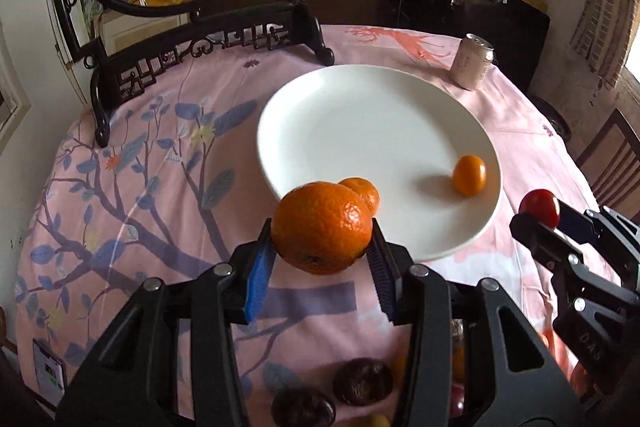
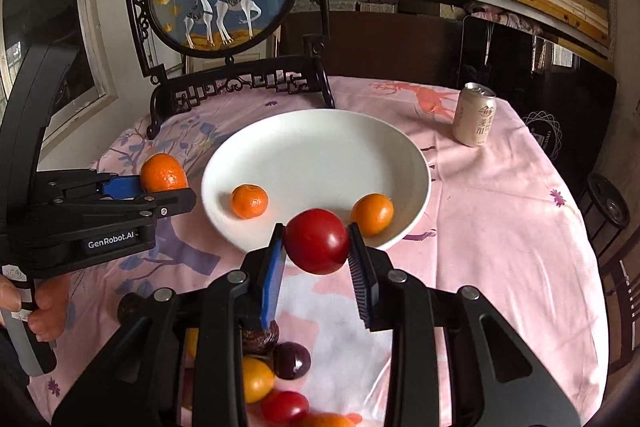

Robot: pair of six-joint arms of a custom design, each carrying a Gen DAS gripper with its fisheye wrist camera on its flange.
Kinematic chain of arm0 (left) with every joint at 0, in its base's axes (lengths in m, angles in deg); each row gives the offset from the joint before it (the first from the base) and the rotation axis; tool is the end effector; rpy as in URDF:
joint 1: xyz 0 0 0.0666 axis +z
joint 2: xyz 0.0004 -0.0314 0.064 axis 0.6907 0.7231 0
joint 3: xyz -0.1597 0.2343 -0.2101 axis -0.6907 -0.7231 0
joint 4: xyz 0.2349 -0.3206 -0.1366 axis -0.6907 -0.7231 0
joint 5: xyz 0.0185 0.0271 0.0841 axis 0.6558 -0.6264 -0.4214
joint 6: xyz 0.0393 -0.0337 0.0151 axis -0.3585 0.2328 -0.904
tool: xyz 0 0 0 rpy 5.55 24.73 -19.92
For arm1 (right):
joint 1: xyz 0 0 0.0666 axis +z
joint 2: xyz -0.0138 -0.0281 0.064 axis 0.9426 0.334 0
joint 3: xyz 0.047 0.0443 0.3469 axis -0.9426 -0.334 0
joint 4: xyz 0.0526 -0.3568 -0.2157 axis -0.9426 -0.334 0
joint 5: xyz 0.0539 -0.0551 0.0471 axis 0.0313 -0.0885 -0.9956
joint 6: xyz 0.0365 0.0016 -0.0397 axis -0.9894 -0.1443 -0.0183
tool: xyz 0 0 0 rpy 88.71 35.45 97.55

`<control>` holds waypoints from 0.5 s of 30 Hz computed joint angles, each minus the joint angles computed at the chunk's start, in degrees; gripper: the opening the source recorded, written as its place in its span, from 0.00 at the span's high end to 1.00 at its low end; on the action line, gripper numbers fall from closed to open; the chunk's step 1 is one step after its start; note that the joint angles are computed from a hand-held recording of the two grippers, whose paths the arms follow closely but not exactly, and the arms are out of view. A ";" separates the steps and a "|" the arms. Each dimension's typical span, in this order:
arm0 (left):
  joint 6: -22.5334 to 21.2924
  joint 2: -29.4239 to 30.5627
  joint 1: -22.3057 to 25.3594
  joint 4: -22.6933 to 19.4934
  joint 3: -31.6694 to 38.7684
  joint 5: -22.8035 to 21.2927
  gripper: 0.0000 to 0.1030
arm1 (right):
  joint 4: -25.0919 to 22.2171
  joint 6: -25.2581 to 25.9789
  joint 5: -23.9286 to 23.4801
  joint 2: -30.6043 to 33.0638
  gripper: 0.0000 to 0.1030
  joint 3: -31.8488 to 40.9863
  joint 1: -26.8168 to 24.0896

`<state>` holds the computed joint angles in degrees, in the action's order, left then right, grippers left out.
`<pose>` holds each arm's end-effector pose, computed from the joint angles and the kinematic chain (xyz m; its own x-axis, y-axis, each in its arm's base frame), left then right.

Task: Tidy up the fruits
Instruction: 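Lower the red tomato and large orange onto the plate and open both tools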

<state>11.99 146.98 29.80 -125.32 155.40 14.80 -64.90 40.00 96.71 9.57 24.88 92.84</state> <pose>0.5947 -0.1541 0.2942 -0.6956 0.3402 -0.6328 0.4649 0.8847 -0.0354 0.4939 0.1907 0.2870 -0.6599 0.0774 -0.7474 0.0708 0.9967 0.0408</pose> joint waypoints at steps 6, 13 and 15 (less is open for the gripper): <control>2.43 8.50 -0.57 -4.06 9.63 -1.22 0.56 | -4.89 0.08 -3.69 8.65 0.69 7.56 -2.08; 4.02 6.93 -0.97 2.35 7.63 -0.13 0.23 | -6.24 -0.60 -2.94 10.59 0.54 9.18 -2.13; 2.46 5.64 -1.07 2.46 6.30 -0.35 0.22 | -5.21 -1.50 -3.20 8.96 0.46 7.41 -2.25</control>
